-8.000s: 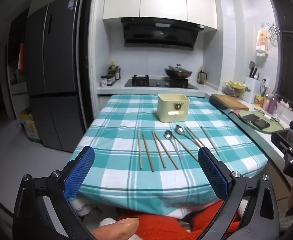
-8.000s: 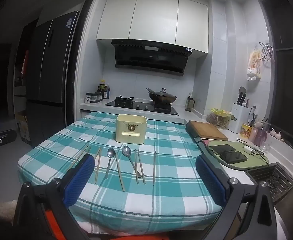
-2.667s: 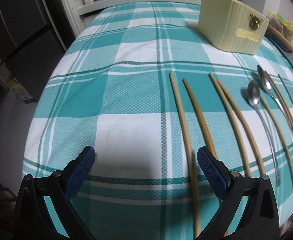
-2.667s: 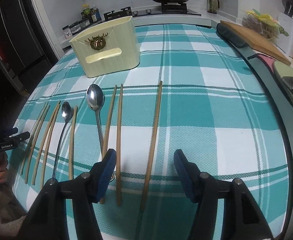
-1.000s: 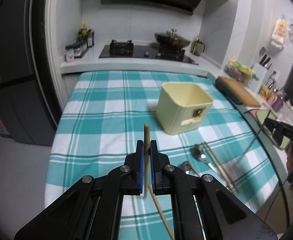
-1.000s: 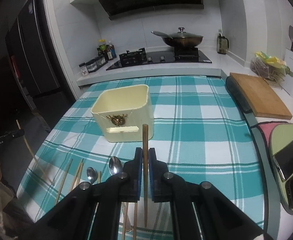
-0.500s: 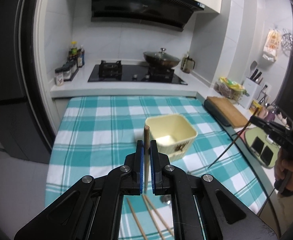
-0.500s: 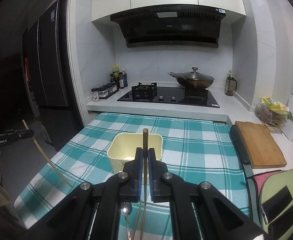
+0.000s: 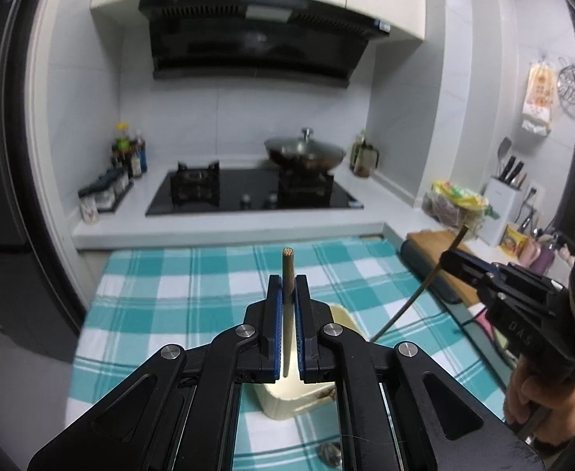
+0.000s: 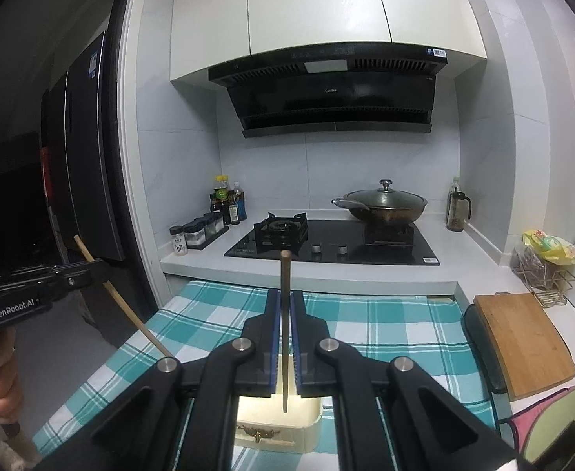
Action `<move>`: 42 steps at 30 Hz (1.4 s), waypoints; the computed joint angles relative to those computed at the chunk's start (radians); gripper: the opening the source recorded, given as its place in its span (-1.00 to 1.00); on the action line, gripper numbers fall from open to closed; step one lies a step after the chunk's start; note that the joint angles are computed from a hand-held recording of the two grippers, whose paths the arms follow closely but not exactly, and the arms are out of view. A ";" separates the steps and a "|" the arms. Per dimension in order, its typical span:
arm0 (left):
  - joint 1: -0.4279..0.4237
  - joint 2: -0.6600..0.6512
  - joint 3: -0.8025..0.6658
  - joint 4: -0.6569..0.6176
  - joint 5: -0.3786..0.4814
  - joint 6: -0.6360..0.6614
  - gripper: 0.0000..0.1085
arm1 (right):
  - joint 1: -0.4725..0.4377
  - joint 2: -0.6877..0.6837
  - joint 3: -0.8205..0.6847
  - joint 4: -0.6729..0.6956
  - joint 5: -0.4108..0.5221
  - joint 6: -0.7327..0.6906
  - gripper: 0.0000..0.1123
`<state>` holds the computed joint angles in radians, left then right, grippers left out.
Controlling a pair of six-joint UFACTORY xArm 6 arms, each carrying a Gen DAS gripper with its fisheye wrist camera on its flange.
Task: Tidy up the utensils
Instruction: 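Carry the left tool's chopstick into the cream holder and open it while the right tool drops its chopstick in, then move both open tools back over the remaining chopsticks and spoons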
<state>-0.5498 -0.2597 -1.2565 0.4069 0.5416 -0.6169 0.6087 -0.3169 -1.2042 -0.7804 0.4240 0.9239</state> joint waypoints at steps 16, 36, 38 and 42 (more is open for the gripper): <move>0.012 0.204 -0.101 -0.271 0.164 0.140 -0.13 | -0.025 0.207 -0.043 0.525 0.013 -0.365 -0.53; -0.163 -0.791 0.931 0.221 0.231 -0.404 0.40 | 0.240 -0.522 0.693 -0.196 0.284 0.323 -0.09; -0.178 -0.836 0.979 0.252 0.286 -0.448 0.40 | 0.292 -0.583 0.772 -0.190 0.364 0.385 -0.09; -0.108 -0.856 1.048 0.251 0.270 -0.450 0.40 | 0.296 -0.641 0.890 -0.099 0.404 0.423 -0.10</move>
<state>-0.6575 -1.1156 -0.2081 0.6574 0.8119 -1.0671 0.9050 -0.9583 -0.3144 -0.8796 0.8279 1.3464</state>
